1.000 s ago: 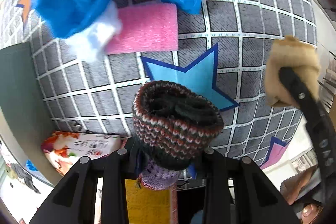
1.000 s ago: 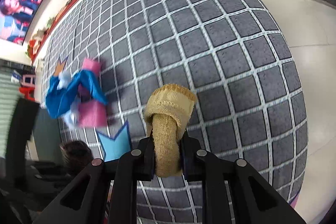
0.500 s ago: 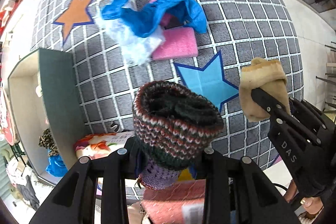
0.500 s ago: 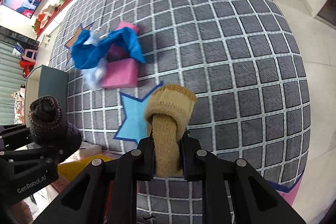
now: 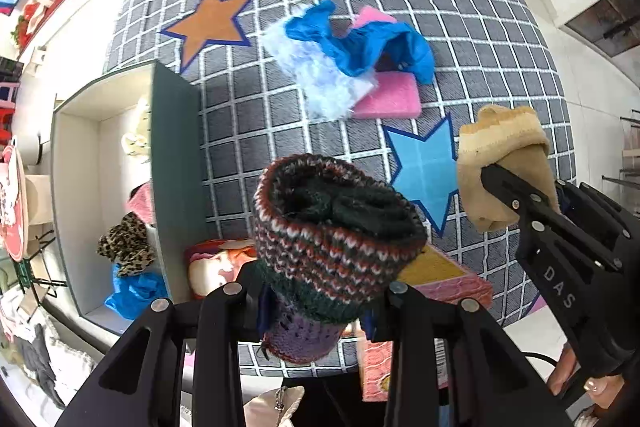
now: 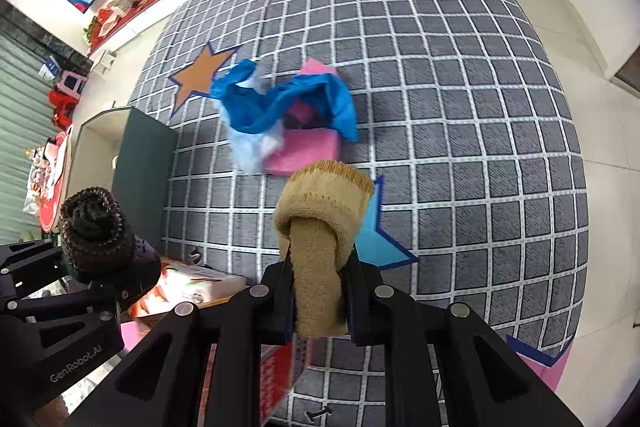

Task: Organize soft objects
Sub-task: 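Lift the tan sock and striped knit hat and carry them toward the box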

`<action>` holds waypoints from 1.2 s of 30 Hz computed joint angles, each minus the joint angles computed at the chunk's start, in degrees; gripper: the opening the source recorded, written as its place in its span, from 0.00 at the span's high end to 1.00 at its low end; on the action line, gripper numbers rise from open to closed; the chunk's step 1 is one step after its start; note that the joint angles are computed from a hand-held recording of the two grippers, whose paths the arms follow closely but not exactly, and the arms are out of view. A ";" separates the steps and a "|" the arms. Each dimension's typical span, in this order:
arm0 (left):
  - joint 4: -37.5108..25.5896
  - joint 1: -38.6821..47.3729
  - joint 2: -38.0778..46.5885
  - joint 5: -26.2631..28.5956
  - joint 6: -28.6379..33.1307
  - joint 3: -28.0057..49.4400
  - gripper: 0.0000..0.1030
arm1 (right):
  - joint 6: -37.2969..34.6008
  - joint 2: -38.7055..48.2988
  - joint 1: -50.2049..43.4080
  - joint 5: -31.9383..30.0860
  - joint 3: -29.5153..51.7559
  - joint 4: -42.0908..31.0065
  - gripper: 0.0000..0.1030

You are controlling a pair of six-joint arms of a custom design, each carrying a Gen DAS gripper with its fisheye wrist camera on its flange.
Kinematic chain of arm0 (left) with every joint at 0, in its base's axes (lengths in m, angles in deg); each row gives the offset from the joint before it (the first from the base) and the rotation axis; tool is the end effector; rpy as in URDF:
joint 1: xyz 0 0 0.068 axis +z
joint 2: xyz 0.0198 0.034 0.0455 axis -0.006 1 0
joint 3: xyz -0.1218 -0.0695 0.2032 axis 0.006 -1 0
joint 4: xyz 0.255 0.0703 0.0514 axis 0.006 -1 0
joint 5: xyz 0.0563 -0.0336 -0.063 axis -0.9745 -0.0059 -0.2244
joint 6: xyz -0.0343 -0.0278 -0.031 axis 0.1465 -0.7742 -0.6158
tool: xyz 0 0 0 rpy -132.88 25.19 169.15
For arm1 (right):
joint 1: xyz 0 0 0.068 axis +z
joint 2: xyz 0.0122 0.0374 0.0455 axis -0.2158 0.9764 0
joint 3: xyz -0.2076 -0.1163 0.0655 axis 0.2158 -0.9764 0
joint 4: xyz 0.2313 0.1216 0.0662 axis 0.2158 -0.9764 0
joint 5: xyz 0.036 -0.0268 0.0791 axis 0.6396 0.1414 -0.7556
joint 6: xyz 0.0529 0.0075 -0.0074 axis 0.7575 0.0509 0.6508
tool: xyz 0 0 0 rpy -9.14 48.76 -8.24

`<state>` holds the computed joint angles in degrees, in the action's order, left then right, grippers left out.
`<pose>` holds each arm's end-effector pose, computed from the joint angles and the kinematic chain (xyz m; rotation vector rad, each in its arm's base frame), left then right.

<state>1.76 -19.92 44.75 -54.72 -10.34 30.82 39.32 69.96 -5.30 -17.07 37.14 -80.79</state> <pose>0.3193 -0.1111 0.2228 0.6842 3.0419 0.1030 0.2807 0.0418 0.1649 0.4253 2.8486 0.3788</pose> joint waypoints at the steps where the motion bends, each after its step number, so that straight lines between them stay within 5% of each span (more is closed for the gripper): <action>1: 2.21 1.37 -0.22 0.03 1.06 -1.66 0.65 | 0.23 0.18 0.43 0.03 0.77 -0.37 0.81; 21: 7.33 14.76 -4.95 4.03 8.76 -3.80 0.65 | -0.63 6.07 11.49 7.39 19.43 -10.24 0.81; 36: 7.24 29.79 0.32 5.97 14.98 1.04 0.65 | 1.49 22.80 23.16 8.92 40.81 -15.82 0.81</action>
<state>9.00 9.87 45.06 -48.75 4.64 31.87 40.81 92.77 17.86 -8.15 77.95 -96.61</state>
